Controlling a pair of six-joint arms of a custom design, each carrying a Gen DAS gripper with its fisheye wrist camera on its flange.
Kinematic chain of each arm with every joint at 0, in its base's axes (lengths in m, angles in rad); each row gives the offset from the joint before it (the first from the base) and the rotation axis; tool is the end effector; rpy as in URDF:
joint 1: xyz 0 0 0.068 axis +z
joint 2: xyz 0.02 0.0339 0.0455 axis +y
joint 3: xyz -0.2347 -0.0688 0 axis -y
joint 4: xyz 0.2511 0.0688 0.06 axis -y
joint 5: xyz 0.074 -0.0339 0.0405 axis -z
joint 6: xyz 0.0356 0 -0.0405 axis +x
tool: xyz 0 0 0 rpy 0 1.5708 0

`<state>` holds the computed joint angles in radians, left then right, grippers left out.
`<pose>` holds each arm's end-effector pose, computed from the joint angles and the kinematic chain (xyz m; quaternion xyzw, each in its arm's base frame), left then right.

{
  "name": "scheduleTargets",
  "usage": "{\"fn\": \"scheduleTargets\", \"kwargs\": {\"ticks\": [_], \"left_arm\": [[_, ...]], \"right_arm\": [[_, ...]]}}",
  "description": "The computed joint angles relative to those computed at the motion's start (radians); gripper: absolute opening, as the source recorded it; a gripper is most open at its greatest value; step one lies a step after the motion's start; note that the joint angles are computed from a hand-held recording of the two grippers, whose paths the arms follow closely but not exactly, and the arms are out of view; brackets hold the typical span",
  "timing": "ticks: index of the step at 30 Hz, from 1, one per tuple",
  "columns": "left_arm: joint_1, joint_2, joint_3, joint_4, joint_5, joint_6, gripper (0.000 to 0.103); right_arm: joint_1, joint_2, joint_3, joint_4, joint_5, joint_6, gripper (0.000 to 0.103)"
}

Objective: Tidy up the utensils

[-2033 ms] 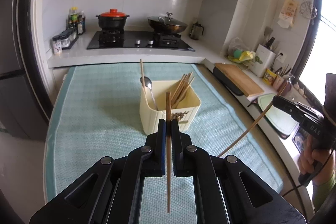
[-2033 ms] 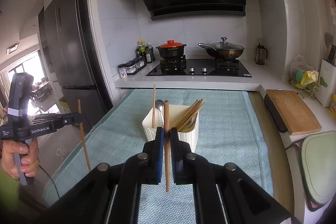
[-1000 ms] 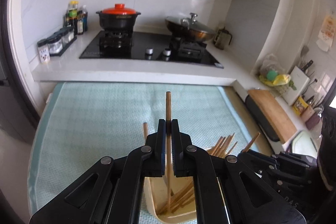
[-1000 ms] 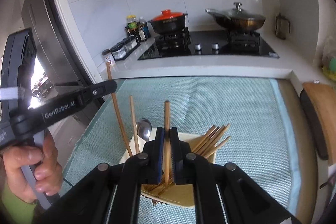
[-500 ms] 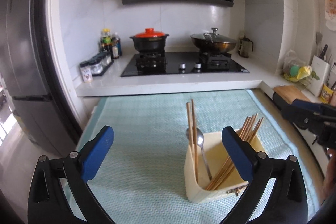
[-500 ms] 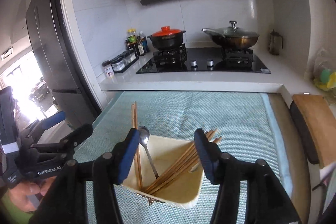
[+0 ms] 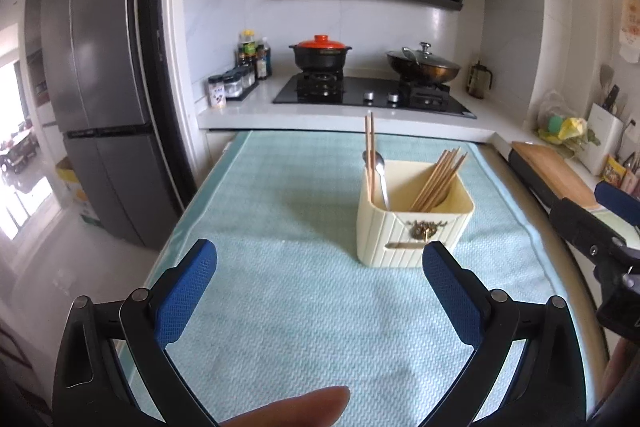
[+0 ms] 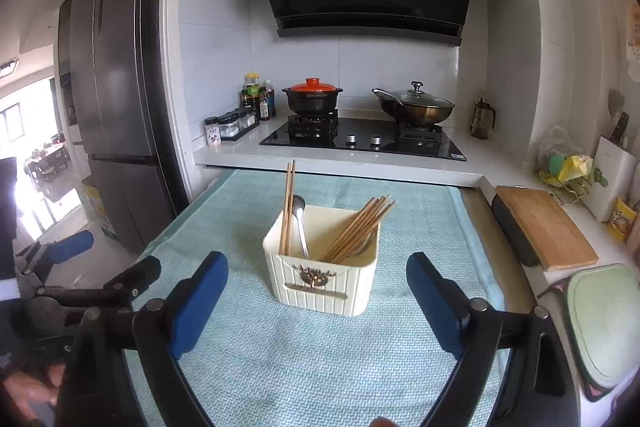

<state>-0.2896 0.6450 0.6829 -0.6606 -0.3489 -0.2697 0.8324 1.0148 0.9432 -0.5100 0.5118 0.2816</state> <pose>0.1648 -0.0364 0.2614 -0.0705 0.8770 0.0243 0.4747 0.1735 0.1648 0.2970 -0.1159 0.8521 0.0537 0.5076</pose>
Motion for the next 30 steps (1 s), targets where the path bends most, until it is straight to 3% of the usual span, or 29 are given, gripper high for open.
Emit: {"fn": "scheduleTargets", "kwargs": {"ticks": [2, 10, 19, 30], "left_arm": [[-0.029, -0.07, -0.011, -0.06, -0.036, -0.01, 0.103], [-0.14, -0.214, -0.001, -0.227, -0.141, -0.061, 0.103], [-0.216, -0.218, 0.017, -0.273, -0.191, -0.111, 0.103], [-0.288, -0.229, 0.028, -0.318, -0.252, -0.148, 0.103]], "right_arm": [[0.069, -0.034, -0.022, -0.036, 0.074, 0.025, 0.092], [0.221, -0.102, -0.032, -0.196, 0.18, 0.19, 0.092], [0.318, -0.128, -0.014, -0.296, 0.243, 0.283, 0.092], [0.362, -0.131, -0.004, -0.322, 0.282, 0.311, 0.092]]}}
